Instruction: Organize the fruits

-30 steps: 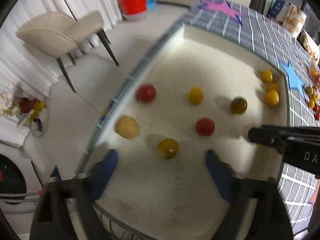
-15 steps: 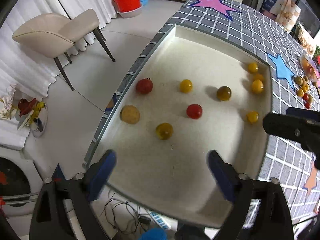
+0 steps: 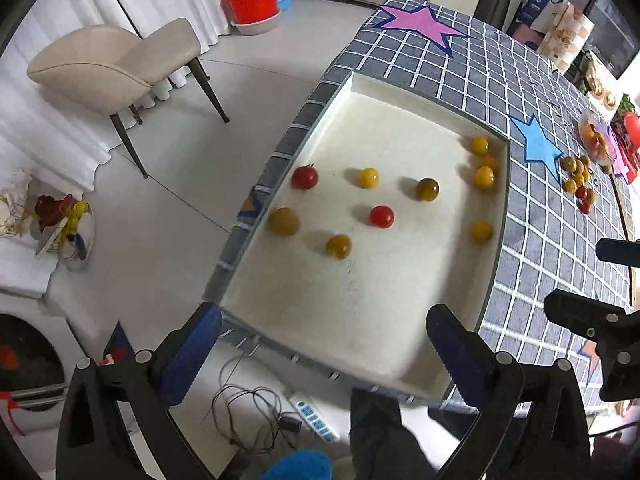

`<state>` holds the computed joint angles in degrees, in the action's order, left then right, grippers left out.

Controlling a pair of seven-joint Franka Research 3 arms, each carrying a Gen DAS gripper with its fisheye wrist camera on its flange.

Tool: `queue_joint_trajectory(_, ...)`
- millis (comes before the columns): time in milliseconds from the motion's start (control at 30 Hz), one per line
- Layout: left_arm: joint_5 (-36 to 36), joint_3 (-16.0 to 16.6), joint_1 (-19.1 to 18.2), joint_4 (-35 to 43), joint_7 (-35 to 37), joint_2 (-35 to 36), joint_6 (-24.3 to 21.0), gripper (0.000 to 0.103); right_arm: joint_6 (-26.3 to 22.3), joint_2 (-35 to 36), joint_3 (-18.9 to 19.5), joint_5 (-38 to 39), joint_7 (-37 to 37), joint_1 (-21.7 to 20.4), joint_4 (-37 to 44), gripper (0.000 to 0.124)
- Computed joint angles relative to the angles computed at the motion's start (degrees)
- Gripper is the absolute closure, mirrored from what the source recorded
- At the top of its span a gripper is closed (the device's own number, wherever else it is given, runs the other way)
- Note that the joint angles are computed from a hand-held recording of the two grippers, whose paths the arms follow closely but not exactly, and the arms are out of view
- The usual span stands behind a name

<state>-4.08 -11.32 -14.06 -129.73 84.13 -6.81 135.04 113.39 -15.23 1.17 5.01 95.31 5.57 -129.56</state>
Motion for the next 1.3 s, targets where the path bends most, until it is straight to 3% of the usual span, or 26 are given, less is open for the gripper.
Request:
queue_joint_trajectory(233, -0.3, 0.3, -0.2, 1.8, 6.6, -1.7, -9.2, 0.000, -3.3, -2.7, 1.0, -0.8, 2.1, 0.5, 0.1, 0.021)
queue_joint_trajectory(567, 2.8, -1.1, -2.8, 0.6, 9.7, -4.9, -7.4, 0.000, -3.8, -4.2, 1.6, -3.1, 4.8, 0.4, 0.4, 0.021)
queue_joint_trajectory(1300, 5.1, -1.2, -3.5, 1.8, 6.5, -5.2, -7.9, 0.000, -2.9, -3.7, 1.6, -3.4, 3.7, 0.8, 1.4, 0.021)
